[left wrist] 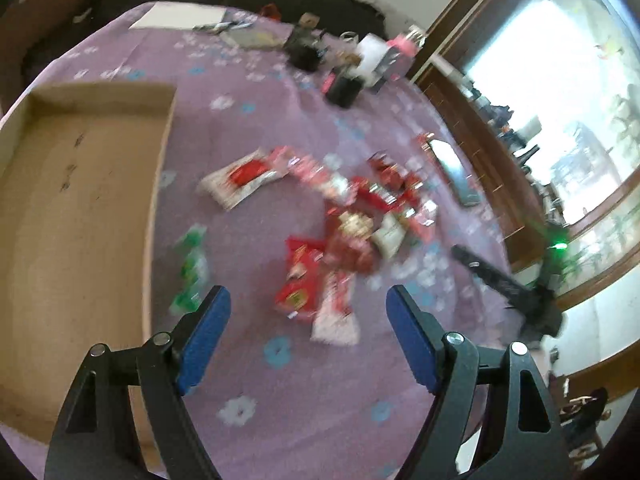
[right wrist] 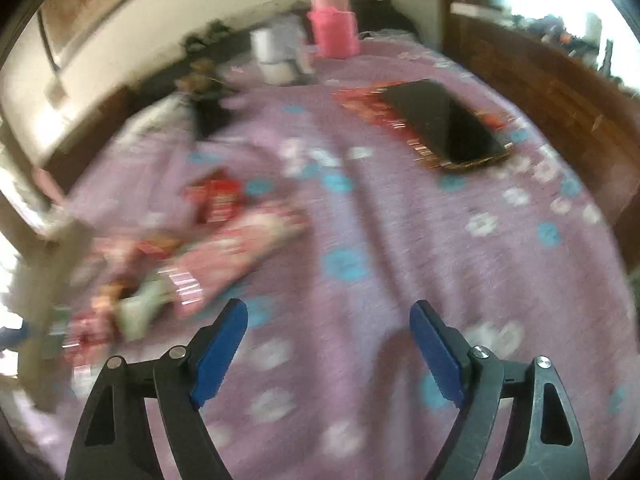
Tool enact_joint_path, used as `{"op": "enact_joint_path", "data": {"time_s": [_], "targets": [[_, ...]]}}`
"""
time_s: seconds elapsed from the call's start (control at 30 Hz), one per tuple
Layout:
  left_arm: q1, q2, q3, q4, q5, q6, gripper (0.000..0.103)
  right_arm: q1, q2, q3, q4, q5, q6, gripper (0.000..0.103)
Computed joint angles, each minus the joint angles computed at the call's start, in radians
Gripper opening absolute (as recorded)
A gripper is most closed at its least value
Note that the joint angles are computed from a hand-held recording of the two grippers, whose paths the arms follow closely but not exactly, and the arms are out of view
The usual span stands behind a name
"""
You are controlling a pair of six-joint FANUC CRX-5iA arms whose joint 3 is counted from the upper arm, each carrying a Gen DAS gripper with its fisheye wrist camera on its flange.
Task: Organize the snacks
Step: 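Grasp the red candy packet with the left tool while the right tool grasps the pink Melody bar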
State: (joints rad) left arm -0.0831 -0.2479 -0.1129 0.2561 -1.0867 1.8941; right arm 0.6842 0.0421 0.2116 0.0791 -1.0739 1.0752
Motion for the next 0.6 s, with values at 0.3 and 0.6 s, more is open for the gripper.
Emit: {"op": "enact_joint_path", "data": {"time_s": [0.3,0.6], "targets": [[0.000,-0.009,-0.021,-0.012,-0.002,0.001,0.080,0.040,0.016,0.033,-0.003,0.010,-0.057,0.085],[0.012,0.032,-0.021,0.046,0.013,-0.039,0.072,-0.035,0.180,0.229,-0.098,-0.075,-0.168,0.079]]}}
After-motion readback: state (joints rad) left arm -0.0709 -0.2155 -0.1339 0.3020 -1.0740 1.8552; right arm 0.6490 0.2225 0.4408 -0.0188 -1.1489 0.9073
